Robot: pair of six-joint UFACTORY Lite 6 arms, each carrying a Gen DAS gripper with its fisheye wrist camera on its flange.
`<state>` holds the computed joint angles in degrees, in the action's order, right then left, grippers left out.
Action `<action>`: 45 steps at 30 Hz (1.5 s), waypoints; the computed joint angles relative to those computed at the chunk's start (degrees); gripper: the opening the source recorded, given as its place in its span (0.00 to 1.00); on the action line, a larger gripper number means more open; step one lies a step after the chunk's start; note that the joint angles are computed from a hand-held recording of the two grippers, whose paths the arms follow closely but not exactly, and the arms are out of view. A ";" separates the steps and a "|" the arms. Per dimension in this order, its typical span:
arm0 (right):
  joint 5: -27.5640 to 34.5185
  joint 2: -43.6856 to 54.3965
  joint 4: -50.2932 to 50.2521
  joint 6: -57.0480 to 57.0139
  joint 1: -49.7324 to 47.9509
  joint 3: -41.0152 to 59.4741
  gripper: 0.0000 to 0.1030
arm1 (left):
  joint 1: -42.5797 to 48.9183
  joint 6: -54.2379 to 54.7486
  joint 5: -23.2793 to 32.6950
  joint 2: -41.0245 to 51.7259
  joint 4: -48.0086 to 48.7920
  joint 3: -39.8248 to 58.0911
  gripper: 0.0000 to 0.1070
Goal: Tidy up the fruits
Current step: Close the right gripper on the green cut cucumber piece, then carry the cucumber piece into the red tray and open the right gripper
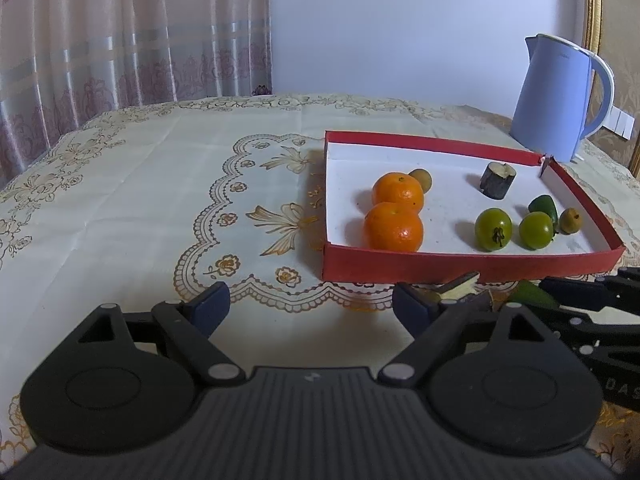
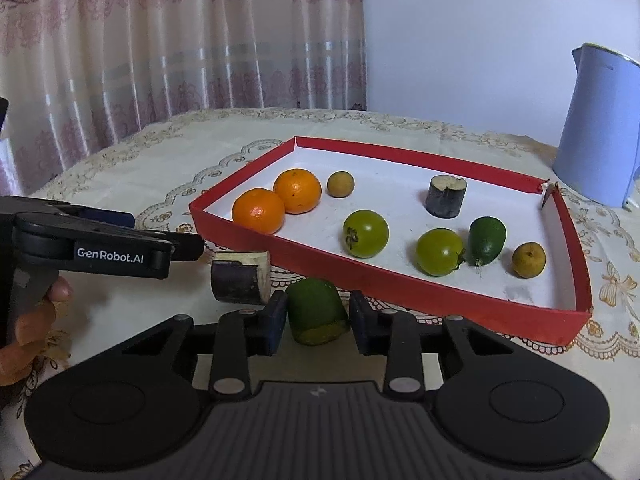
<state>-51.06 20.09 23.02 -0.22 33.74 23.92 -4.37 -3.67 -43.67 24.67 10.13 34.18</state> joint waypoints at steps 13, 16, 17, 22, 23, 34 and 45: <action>4.48 3.76 -4.22 1.83 -2.00 4.75 0.41 | -0.31 0.30 -0.06 0.25 0.32 0.12 0.82; 3.39 3.65 -3.24 1.82 -1.17 4.04 0.35 | -0.29 0.29 -0.08 0.10 0.52 0.00 0.82; 3.12 3.43 -3.07 1.78 -0.68 3.75 0.32 | -0.32 0.38 -0.13 0.10 0.48 -0.03 0.82; 1.75 3.53 0.70 -0.07 1.88 3.26 0.32 | -0.53 0.75 -0.41 0.30 0.03 -0.04 0.82; 1.50 3.24 0.34 0.56 1.72 2.84 0.32 | -0.51 0.69 -0.41 0.32 0.04 -0.02 0.82; -3.98 -6.57 10.92 -10.16 2.50 -3.66 0.31 | -0.63 0.99 -0.73 -0.07 0.29 -0.52 0.82; 6.20 5.79 2.73 -12.66 -12.70 16.64 0.31 | -0.94 1.36 -0.80 0.20 0.34 -0.46 0.82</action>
